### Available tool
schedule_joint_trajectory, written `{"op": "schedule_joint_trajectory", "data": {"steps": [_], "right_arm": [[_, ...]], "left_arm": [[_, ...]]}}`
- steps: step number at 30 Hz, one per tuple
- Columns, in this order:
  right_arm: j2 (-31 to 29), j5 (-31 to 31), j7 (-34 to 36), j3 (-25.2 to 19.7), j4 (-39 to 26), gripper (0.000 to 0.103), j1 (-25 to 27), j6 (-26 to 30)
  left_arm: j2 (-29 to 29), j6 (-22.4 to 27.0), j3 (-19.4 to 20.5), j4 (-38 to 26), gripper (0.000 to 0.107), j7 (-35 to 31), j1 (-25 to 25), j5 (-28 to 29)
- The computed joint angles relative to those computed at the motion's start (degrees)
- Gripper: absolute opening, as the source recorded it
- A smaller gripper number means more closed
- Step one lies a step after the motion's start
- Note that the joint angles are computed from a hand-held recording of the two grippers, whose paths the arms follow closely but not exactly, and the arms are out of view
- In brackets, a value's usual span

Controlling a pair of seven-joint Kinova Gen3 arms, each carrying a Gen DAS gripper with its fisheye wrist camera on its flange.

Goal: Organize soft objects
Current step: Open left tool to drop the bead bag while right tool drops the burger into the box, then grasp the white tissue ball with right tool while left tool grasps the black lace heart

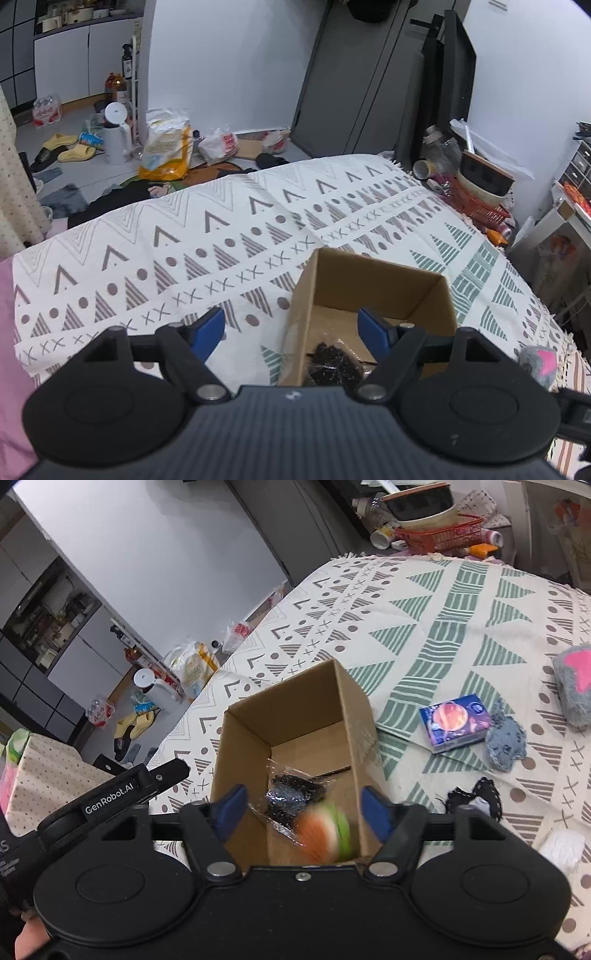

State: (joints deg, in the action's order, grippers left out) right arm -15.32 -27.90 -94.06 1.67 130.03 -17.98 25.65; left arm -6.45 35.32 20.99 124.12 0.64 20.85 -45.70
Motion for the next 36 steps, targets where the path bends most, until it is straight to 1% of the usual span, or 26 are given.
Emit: {"op": "schedule_joint_trajectory", "data": {"steps": [3, 6, 8, 10, 11, 15, 19, 21, 25, 32, 36], "right_arm": [[-3.0, 3.4, -2.7, -1.7, 0.8, 0.091, 2.8, 0.3], [-5.4, 6.6, -4.3, -2.0, 1.3, 0.098, 4.5, 1.4], [-7.1, 8.8, -4.8, -1.8, 1.8, 0.1, 5.3, 2.2], [-8.4, 10.3, -5.1, -1.2, 2.0, 0.101, 5.8, 3.3], [-9.1, 10.6, -4.8, -0.3, 2.2, 0.103, 5.7, 3.8], [-11.8, 11.0, -3.0, 3.2, 3.1, 0.103, 5.3, 5.5], [-14.2, 11.0, -0.4, 6.5, 3.9, 0.103, 5.3, 7.2], [-15.0, 11.3, 0.4, 7.3, 4.1, 0.103, 6.0, 7.9], [-16.4, 11.4, 1.9, 9.6, 4.1, 0.103, 7.2, 9.3], [-18.9, 10.7, 7.4, 17.4, 4.6, 0.103, 7.4, 11.1], [-19.4, 9.3, 9.7, 22.0, 6.1, 0.103, 7.5, 10.5]], "left_arm": [[-0.2, -1.3, -0.7, -0.1, 0.078, -2.7, 0.3, 1.9], [-0.6, -2.4, 0.4, 0.0, 0.078, -3.8, 0.4, 1.5], [-0.6, -2.9, 1.4, -0.1, 0.078, -4.6, 0.7, 0.5], [-0.1, -2.2, 2.7, -0.6, 0.078, -4.1, 1.2, -0.5], [0.1, -1.9, 3.0, -0.8, 0.078, -3.6, 1.5, -1.0], [0.0, -2.2, 3.2, -0.7, 0.078, -1.0, 2.6, -2.0], [1.0, 2.1, 4.7, -2.0, 0.078, 1.5, 4.6, -3.9], [1.2, 3.0, 4.2, -2.5, 0.078, 1.3, 6.0, -3.6], [2.4, 6.5, 4.2, -4.6, 0.078, 1.1, 9.1, -3.8], [4.0, 9.4, 4.2, -7.8, 0.078, 2.2, 13.8, -5.7], [5.5, 9.4, 3.6, -9.7, 0.078, 1.5, 16.8, -5.1]]}}
